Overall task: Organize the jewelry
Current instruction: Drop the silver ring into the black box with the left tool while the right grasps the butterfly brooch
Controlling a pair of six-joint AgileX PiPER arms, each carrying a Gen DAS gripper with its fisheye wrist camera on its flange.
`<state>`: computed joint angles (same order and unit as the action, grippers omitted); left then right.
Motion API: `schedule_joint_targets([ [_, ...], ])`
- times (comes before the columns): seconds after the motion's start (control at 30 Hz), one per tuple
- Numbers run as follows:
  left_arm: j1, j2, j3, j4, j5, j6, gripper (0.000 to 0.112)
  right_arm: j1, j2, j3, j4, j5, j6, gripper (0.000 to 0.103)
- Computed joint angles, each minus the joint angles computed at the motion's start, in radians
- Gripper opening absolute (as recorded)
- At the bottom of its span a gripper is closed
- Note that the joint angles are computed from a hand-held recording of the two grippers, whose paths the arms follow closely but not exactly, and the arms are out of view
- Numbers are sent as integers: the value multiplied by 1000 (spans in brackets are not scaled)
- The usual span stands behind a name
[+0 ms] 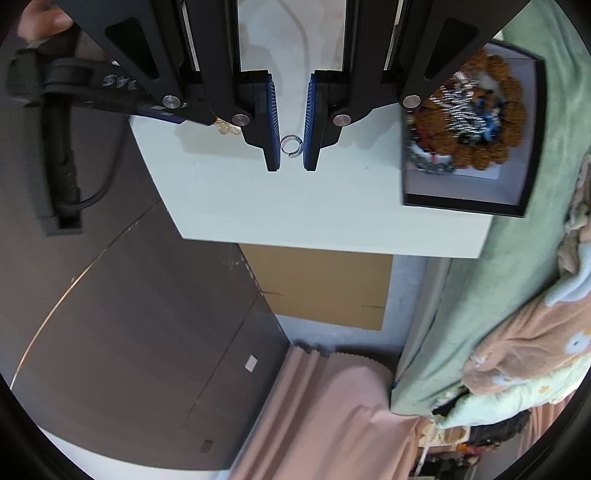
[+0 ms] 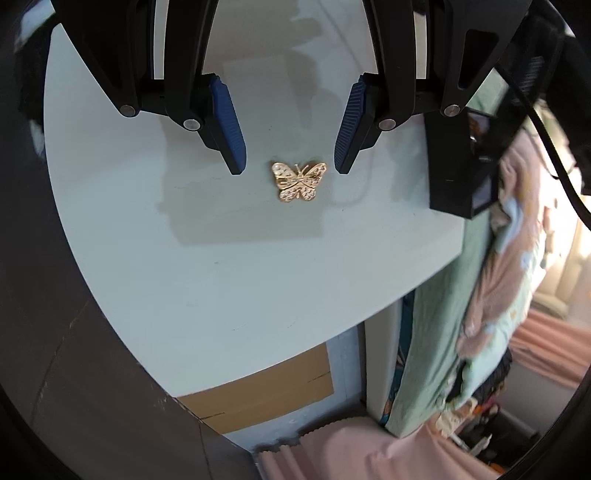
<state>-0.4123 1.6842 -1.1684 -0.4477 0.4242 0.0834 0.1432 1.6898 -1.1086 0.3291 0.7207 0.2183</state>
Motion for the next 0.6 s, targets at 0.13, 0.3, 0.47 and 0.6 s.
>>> schedule_joint_targets([
  [0.13,40,-53,37,-38,6,39,13,68,23,-32,-136,-1,115,64],
  [0.3,91,-98,62,-51,22,58,13,135,72,-72,-288,28,255,64],
  [0.47,151,-140,92,-77,33,88,13,219,109,-103,-481,68,426,64],
  [0.6,186,-156,104,-51,39,75,13,270,126,-118,-590,99,522,60],
])
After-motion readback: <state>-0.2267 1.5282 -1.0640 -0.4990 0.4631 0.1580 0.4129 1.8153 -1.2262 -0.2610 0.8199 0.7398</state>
